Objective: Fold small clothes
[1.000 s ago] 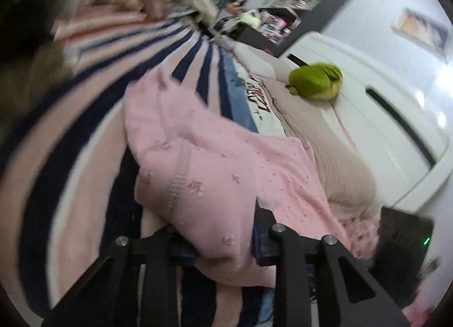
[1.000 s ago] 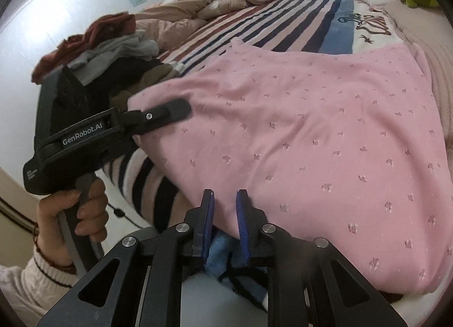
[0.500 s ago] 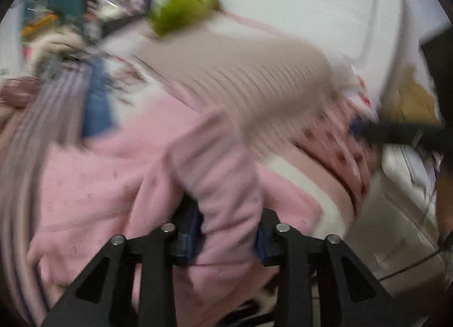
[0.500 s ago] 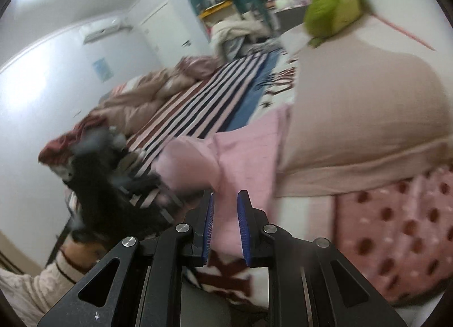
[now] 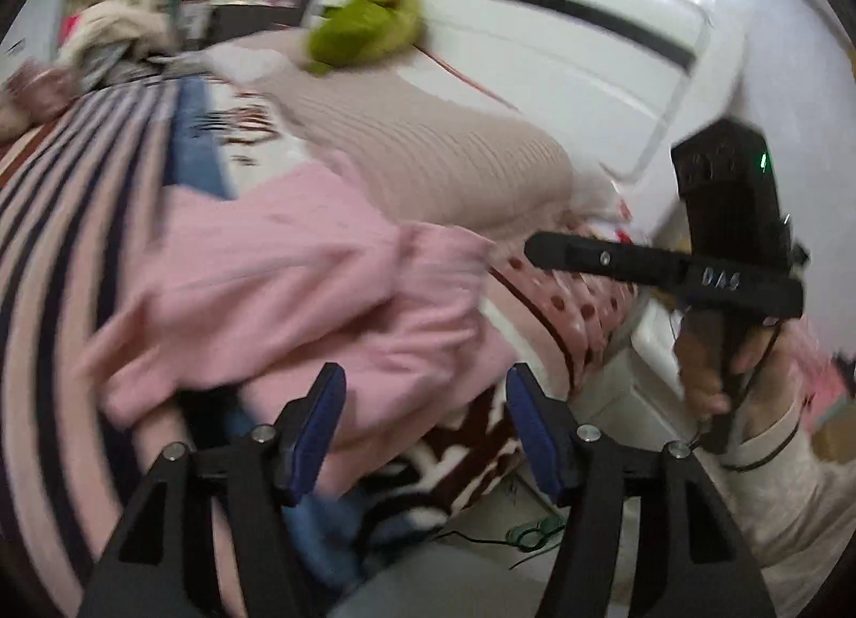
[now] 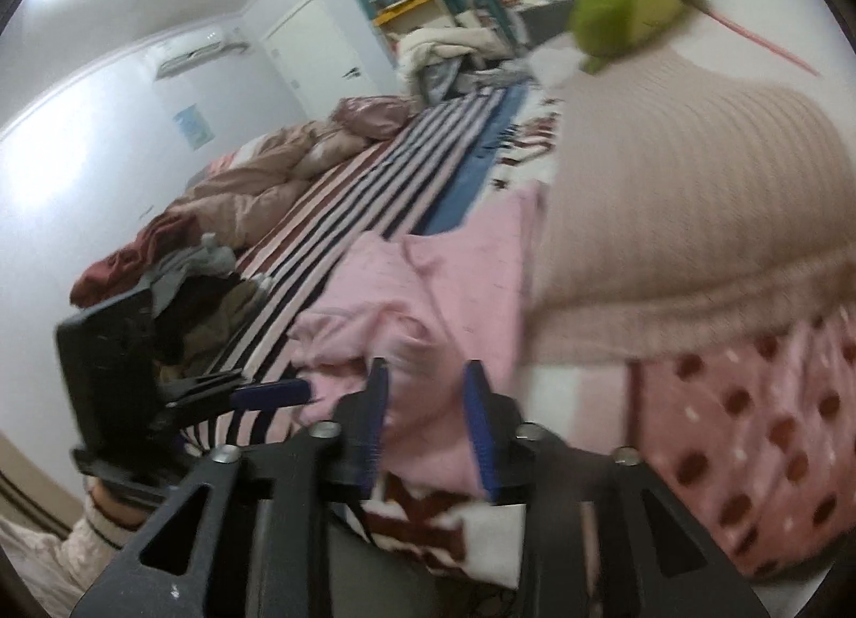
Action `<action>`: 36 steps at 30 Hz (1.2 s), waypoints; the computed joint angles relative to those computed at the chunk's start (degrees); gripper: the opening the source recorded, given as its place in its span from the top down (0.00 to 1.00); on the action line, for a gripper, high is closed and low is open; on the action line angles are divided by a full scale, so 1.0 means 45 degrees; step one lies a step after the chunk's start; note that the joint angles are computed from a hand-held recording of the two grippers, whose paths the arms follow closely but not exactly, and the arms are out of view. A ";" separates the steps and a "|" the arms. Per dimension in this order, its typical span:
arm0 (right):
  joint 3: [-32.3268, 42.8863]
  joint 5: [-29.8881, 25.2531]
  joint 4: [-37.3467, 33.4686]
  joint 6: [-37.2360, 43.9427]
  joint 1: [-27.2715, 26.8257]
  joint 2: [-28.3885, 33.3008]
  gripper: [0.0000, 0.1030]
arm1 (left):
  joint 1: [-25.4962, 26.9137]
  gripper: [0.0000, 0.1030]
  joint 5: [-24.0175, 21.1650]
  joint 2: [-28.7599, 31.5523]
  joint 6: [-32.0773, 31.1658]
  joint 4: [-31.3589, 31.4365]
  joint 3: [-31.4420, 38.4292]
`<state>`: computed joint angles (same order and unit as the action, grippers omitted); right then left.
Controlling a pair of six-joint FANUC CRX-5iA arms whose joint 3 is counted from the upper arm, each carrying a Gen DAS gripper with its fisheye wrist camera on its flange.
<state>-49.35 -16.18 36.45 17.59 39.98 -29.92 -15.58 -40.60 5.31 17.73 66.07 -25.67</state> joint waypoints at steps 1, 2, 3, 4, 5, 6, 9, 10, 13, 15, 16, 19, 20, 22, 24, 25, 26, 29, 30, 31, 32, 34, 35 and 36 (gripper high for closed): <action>0.0198 0.0070 0.0126 0.0113 0.0038 0.0297 0.67 | 0.0136 0.43 0.0193 -0.0241 -0.0039 0.0299 -0.0322; 0.0484 0.0145 0.0273 0.0263 0.0087 0.0742 0.67 | 0.0304 0.43 0.0434 -0.0453 -0.0016 0.0542 -0.0598; 0.0691 0.0138 0.0339 0.0336 0.0121 0.1070 0.66 | 0.0472 0.42 0.0737 -0.0645 0.0110 0.0677 -0.0830; 0.0977 0.0013 0.0414 0.0379 0.0182 0.1535 0.65 | 0.0601 0.42 0.0918 -0.0751 0.0221 0.0725 -0.0963; 0.1166 -0.0284 0.0757 0.0202 0.0214 0.1940 0.64 | 0.0802 0.42 0.1093 -0.0825 0.0351 0.0848 -0.1113; 0.1267 -0.0858 0.1389 -0.0250 0.0345 0.2270 0.64 | 0.0900 0.42 0.1178 -0.0851 0.0362 0.1020 -0.1217; 0.1647 -0.3209 0.1867 -0.0474 0.0927 0.3192 0.64 | 0.1195 0.42 0.1359 -0.0899 0.0266 0.1778 -0.1576; 0.1607 -0.3522 0.1282 -0.0418 0.0979 0.3217 0.64 | 0.1280 0.42 0.1443 -0.0901 0.0178 0.2056 -0.1697; 0.1382 -0.3416 -0.0398 -0.0107 0.0833 0.2727 0.59 | 0.1573 0.42 0.1517 -0.0707 0.0270 0.2320 -0.1725; 0.1603 -0.4030 -0.0511 0.0157 0.1006 0.2544 0.59 | 0.1655 0.42 0.1546 -0.0546 0.0306 0.2483 -0.1645; 0.1682 -0.4329 -0.0106 0.0018 0.1112 0.2491 0.58 | 0.1683 0.42 0.1595 -0.0528 0.0051 0.2789 -0.1706; 0.1783 -0.4356 0.1827 -0.0762 0.1315 0.2253 0.49 | 0.1722 0.42 0.1658 -0.0592 -0.0539 0.3658 -0.1852; 0.2031 -0.4061 0.2121 -0.0469 0.1310 0.2349 0.44 | 0.1777 0.42 0.1652 -0.0601 -0.0667 0.3864 -0.1880; 0.2814 -0.3801 0.1814 0.0911 0.1364 0.2922 0.40 | 0.1910 0.42 0.1581 -0.0727 -0.0879 0.4170 -0.2042; 0.4026 -0.4007 0.0973 0.2987 0.1628 0.4016 0.35 | 0.1949 0.42 0.1513 -0.0756 -0.1191 0.4620 -0.2186; 0.4718 -0.4131 0.0260 0.4283 0.1736 0.4629 0.33 | 0.1969 0.42 0.1489 -0.0659 -0.1308 0.4774 -0.2152; 0.5604 -0.4414 -0.0714 0.5860 0.1882 0.5430 0.28 | 0.2005 0.42 0.1463 -0.0669 -0.1369 0.4887 -0.2197; 0.7502 -0.6050 -0.1808 0.8465 0.2195 0.7541 0.23 | 0.2200 0.42 0.1388 -0.0698 -0.1422 0.5038 -0.2351; 0.7738 -0.6600 -0.1351 0.8547 0.2286 0.8101 0.23 | 0.2274 0.42 0.1372 -0.0688 -0.1406 0.5048 -0.2389; 0.7766 -0.6882 -0.0836 0.8393 0.2356 0.8406 0.23 | 0.2326 0.42 0.1348 -0.0684 -0.1413 0.5055 -0.2424; 0.7773 -0.7105 -0.0158 0.8139 0.2407 0.8730 0.23 | 0.2388 0.42 0.1307 -0.0643 -0.1392 0.5035 -0.2432; 0.7731 -0.7080 0.0306 0.7799 0.2326 0.8812 0.28 | 0.2464 0.42 0.1264 -0.0590 -0.1384 0.5063 -0.2441; 0.7696 -0.7022 0.0414 0.7556 0.2259 0.8744 0.41 | 0.2494 0.42 0.1213 -0.0534 -0.1377 0.5086 -0.2417; 0.7680 -0.6932 0.0582 0.7094 0.2105 0.8640 0.61 | 0.2492 0.42 0.1180 -0.0488 -0.1371 0.5114 -0.2394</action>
<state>-14.79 -47.38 39.07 49.51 49.45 8.96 -4.37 -35.29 3.12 11.56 89.08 -36.44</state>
